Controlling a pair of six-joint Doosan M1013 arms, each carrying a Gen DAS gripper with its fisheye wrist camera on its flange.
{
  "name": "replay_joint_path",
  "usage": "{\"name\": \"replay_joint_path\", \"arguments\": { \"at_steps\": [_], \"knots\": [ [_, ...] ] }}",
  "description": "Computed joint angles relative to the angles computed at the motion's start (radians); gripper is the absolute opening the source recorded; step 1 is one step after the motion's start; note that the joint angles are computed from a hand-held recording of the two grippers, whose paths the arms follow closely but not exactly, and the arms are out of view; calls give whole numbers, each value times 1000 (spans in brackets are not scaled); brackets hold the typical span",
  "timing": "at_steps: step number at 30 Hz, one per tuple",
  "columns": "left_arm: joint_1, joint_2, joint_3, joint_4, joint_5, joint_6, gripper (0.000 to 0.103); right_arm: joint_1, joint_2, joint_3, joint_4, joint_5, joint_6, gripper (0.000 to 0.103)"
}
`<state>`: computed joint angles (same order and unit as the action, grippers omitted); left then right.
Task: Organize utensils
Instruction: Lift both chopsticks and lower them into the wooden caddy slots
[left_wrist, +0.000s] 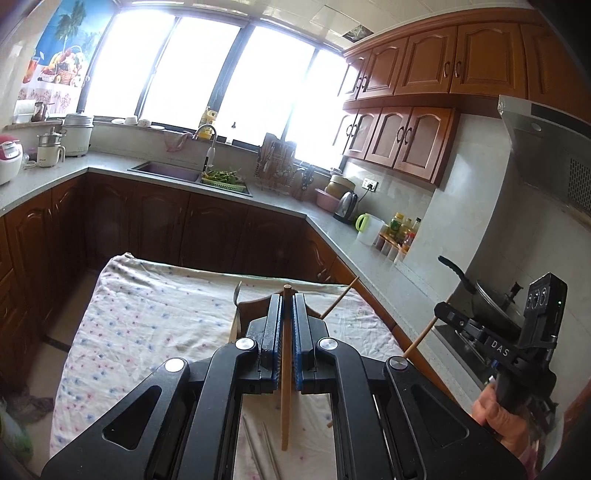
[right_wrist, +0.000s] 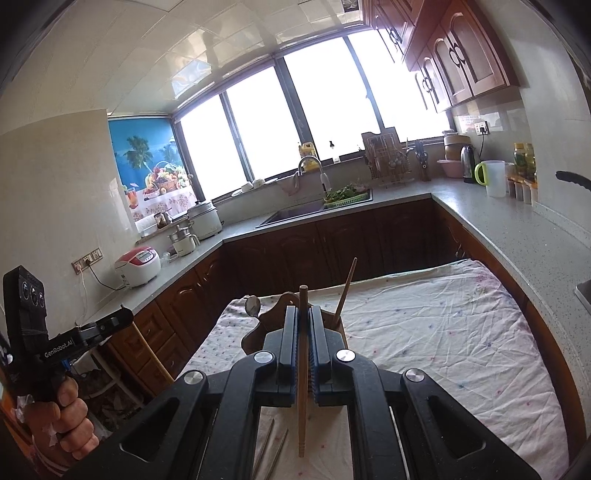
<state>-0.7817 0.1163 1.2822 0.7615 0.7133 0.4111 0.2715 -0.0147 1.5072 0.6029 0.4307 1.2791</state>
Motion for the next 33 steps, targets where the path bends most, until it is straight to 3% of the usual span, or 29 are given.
{"name": "replay_joint_path", "arguments": {
  "at_steps": [14, 22, 33],
  "knots": [
    [86, 114, -158, 145, 11, -105, 4, 0, 121, -164, -90, -93, 110, 5],
    [107, 164, -159, 173, 27, -187, 4, 14, 164, -152, -190, -136, 222, 5],
    [106, 196, -130, 107, 36, -155, 4, 22, 190, -105, -121, -135, 181, 5]
  ]
}}
